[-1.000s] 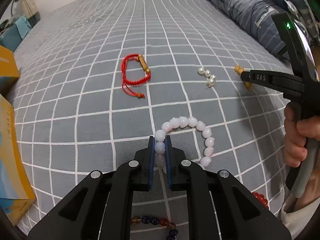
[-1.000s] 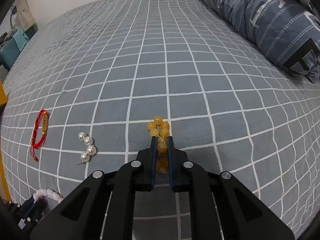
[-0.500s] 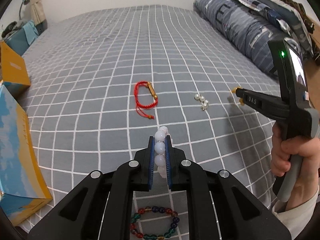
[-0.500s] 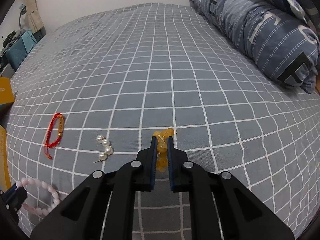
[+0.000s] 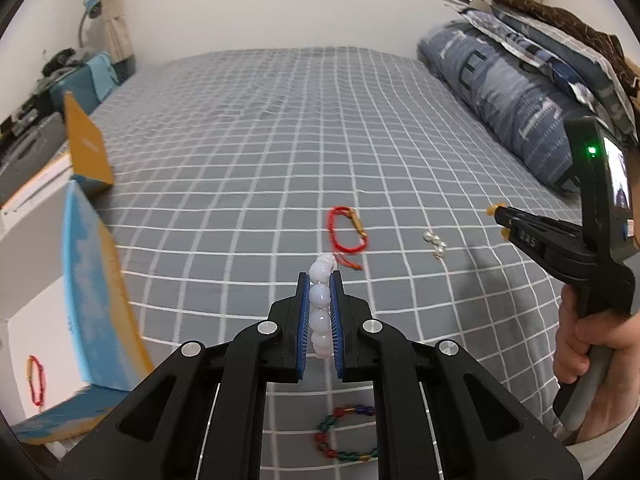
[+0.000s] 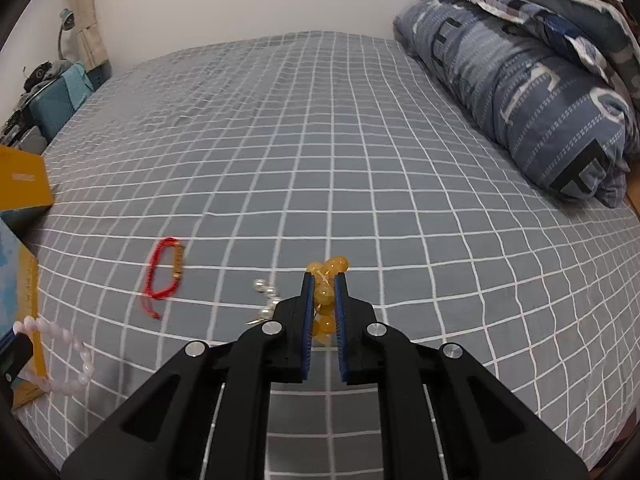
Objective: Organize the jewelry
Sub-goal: 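Carry both bracelets into the white box and open both tools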
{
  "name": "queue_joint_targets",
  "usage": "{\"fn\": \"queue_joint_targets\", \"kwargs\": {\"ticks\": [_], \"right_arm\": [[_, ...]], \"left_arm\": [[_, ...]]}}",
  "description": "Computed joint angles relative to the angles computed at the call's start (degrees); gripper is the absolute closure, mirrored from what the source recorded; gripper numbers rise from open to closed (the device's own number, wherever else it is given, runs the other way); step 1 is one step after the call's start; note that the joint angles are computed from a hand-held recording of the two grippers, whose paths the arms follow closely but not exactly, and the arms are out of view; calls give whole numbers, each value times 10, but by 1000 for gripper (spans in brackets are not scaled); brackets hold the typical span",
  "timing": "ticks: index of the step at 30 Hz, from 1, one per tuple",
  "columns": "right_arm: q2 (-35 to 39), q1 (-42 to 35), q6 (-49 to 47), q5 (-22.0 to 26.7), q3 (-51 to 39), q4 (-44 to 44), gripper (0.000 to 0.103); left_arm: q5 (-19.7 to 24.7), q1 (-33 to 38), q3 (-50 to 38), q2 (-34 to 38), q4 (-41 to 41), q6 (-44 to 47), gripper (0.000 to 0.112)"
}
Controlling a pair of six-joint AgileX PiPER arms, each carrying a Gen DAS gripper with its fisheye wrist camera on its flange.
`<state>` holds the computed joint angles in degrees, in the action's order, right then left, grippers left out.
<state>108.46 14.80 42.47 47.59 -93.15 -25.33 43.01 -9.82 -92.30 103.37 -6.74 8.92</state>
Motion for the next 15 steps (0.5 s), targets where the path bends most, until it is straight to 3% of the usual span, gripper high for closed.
{"fn": "queue_joint_targets", "kwargs": {"ticks": [9,15], "right_arm": [[19,68,4,51,-72,-10,94],[71,129,-12,107,-191,-3,94]], "left_arm": [[17,59,5,-38,-19,20,103],[29,117,5,-66,-36,43,103]]}}
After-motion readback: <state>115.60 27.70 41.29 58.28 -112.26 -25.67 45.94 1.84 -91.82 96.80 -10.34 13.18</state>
